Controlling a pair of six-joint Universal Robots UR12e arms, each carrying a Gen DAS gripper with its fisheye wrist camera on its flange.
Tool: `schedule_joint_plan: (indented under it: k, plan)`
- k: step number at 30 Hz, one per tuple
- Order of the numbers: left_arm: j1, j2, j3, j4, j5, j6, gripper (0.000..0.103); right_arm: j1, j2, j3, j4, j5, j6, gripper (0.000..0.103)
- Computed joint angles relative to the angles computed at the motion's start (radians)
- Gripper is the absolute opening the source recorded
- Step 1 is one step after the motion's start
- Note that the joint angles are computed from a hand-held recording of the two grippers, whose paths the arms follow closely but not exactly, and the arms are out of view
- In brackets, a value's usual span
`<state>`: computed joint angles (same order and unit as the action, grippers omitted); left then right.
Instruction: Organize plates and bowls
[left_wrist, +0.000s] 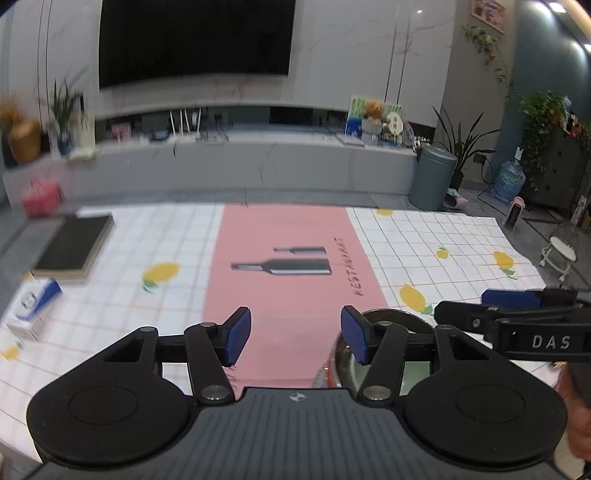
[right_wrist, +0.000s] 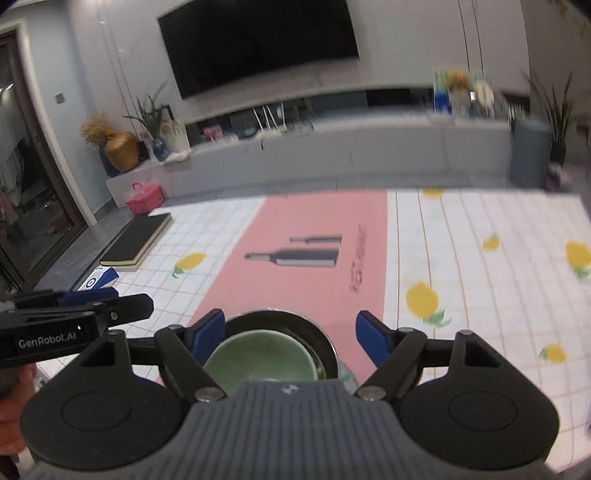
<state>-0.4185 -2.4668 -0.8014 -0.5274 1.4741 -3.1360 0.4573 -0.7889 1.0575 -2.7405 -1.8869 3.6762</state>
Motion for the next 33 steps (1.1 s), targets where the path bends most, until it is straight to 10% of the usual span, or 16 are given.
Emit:
schedule_joint_plan:
  k: [15,33]
  plan:
    - [-0.019,0.066,-0.2,0.274,0.125,0.083,0.067,0.074,0.001,0.045,-0.044,-0.167,-0.053,0.085]
    - [-0.023,0.11,-0.279,0.037,0.127,0.143,0.068,0.103,0.005,0.031,0.244,-0.159,0.086,0.087]
